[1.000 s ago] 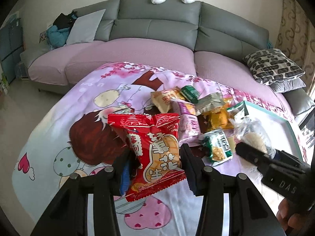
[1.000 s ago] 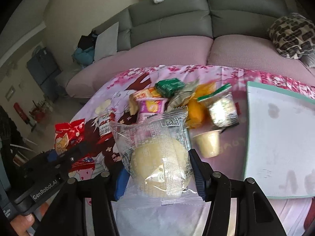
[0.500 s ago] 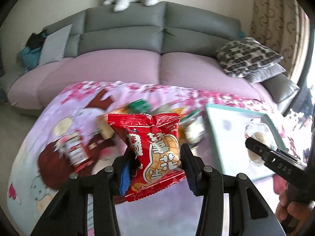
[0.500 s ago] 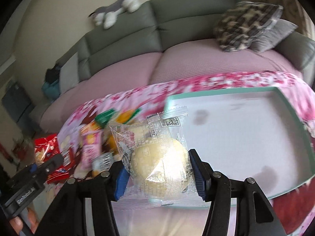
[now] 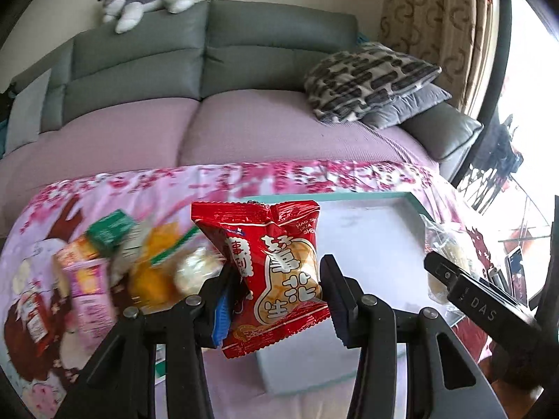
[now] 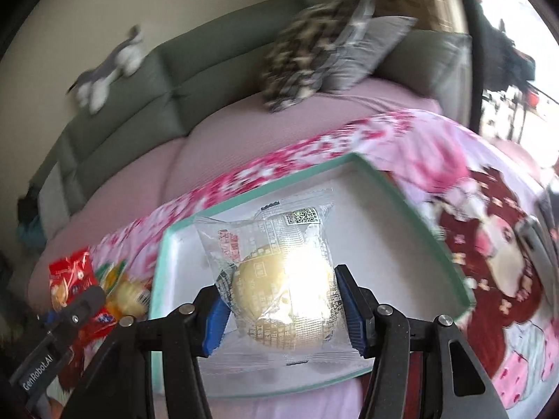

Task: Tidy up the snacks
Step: 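Lift and carry red bag with left tool while right tool carries bun to tray, then open left tool to drop red bag in tray while right tool releases bun there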

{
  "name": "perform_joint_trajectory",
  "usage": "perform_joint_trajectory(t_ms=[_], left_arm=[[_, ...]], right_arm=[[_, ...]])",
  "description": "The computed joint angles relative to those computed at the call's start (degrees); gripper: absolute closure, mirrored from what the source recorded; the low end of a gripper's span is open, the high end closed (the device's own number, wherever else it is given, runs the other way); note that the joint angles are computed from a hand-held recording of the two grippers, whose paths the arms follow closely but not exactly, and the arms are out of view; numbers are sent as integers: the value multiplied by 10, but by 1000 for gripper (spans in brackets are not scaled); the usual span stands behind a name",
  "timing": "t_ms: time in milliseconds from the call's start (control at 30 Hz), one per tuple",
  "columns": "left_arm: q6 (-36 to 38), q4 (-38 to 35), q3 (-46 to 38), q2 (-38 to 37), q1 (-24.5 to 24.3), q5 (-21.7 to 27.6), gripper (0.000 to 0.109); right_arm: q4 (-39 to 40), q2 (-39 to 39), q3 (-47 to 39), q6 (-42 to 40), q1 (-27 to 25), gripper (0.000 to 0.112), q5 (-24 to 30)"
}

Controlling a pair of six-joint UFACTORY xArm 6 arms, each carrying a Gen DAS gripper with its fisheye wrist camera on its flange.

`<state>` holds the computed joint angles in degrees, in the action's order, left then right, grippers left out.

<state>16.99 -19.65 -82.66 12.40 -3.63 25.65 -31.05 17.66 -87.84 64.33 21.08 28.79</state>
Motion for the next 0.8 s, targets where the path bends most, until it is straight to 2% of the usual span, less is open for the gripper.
perform_joint_trajectory(t_ms=[167, 267, 500, 700, 733, 800], left_arm=[[-4, 3, -56, 54, -22, 23, 60], [-10, 13, -92, 87, -30, 41, 60], [-29, 35, -178, 159, -38, 79, 60], [-44, 50, -213, 184, -40, 103, 59], [-51, 56, -210, 181, -40, 103, 57], [-74, 83, -212, 182, -41, 102, 37]], right_arm=[[-44, -2, 5, 46, -12, 53, 37], [-54, -1, 10, 66, -20, 53, 41], [-41, 13, 5, 55, -27, 53, 53], [-46, 16, 2, 52, -25, 52, 60], [-46, 16, 2, 52, -25, 52, 62], [-46, 15, 1, 53, -25, 52, 63]])
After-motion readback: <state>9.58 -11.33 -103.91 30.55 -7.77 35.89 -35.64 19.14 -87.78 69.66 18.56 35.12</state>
